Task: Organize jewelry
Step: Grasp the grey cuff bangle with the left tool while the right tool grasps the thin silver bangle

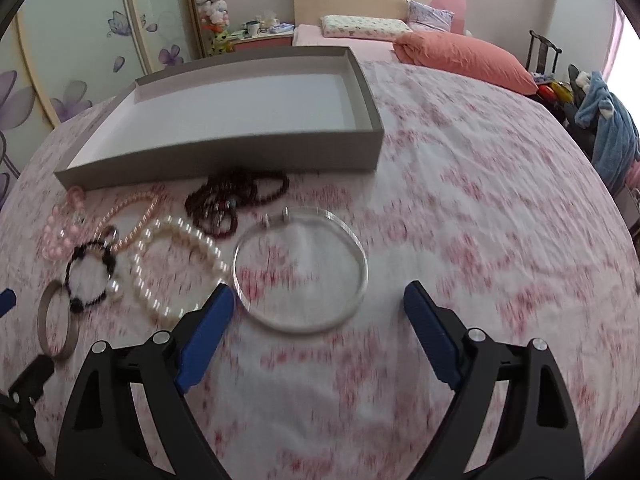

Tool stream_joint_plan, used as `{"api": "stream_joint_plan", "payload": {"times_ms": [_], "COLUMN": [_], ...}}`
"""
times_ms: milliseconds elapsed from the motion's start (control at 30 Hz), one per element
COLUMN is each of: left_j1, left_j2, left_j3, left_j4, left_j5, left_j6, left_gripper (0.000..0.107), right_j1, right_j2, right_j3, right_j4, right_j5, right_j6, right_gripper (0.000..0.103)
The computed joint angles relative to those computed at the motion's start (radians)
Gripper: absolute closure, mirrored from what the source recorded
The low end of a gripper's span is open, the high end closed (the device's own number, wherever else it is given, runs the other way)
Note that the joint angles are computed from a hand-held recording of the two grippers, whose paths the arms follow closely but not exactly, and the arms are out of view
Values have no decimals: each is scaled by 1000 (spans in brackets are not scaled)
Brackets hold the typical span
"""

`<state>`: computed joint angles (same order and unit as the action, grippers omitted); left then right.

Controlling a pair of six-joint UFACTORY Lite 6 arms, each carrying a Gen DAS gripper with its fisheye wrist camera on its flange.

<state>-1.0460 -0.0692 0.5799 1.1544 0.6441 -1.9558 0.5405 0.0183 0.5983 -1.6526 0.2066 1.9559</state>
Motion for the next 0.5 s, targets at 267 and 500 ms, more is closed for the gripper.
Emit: {"api": "stream_joint_plan", "payload": {"times_ms": [267,500], "left_j1": [88,134], "left_j2": [77,123], "left_j3": [48,83], "left_j4": [16,21], "left_j5": [-79,-122], "left_j6": [42,54], "left_gripper": [8,8], "right_j1": [-24,-33], "right_j2": [53,82], "right_j3": [42,72], "right_j4": [-294,-325], "right_j5": [-6,-5], "right_j6": [251,279], "right_gripper": [31,31]}}
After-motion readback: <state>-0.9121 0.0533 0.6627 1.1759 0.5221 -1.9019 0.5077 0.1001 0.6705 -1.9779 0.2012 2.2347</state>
